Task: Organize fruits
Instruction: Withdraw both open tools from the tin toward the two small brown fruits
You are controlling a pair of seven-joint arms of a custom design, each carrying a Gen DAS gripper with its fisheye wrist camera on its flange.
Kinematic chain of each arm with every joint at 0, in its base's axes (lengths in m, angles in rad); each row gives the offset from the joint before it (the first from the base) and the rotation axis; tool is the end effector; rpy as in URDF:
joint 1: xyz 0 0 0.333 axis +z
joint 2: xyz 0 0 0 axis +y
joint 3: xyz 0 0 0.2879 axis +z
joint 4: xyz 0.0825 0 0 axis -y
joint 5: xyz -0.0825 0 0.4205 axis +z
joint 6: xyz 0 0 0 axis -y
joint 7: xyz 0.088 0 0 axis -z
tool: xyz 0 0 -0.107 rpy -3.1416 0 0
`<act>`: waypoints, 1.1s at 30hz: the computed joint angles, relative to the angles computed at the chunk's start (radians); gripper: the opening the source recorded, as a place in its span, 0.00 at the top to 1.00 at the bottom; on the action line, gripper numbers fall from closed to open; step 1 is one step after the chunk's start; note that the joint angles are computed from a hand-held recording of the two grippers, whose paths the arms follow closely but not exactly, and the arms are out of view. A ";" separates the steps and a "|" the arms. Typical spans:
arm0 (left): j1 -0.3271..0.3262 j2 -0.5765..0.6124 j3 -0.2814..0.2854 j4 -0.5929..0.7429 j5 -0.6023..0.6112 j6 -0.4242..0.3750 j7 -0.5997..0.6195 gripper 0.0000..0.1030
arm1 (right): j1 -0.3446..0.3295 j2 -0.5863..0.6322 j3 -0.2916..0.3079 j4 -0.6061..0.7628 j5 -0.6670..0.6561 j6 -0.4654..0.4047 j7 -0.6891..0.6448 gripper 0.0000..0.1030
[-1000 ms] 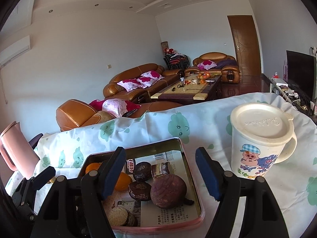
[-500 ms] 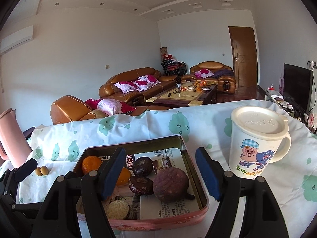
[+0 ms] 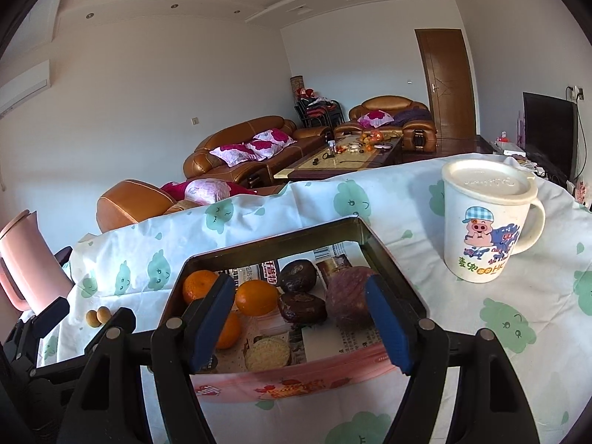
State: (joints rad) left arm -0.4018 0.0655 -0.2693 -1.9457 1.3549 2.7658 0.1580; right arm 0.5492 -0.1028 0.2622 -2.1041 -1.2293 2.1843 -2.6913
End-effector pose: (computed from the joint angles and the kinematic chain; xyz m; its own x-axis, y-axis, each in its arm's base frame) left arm 0.4766 -0.4282 0.4645 -0.3082 -0.9462 -0.0985 -0.4241 0.2293 -0.8761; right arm 0.4265 0.4027 0.4592 -0.3773 -0.9018 -0.2108 -0.3721 0.3561 -0.8572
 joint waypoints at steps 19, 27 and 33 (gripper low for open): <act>0.146 -0.065 0.051 -0.089 -0.147 0.005 0.134 0.00 | 0.152 0.383 -0.082 0.451 0.042 0.060 -0.243 0.28; 0.205 -0.048 0.080 -0.084 -0.317 -0.053 0.191 0.00 | 0.184 0.597 -0.124 0.729 0.247 0.129 -0.549 0.28; 0.213 -0.031 0.082 -0.053 -0.285 -0.167 0.170 0.00 | 0.195 0.741 -0.147 0.922 0.391 0.162 -0.753 0.28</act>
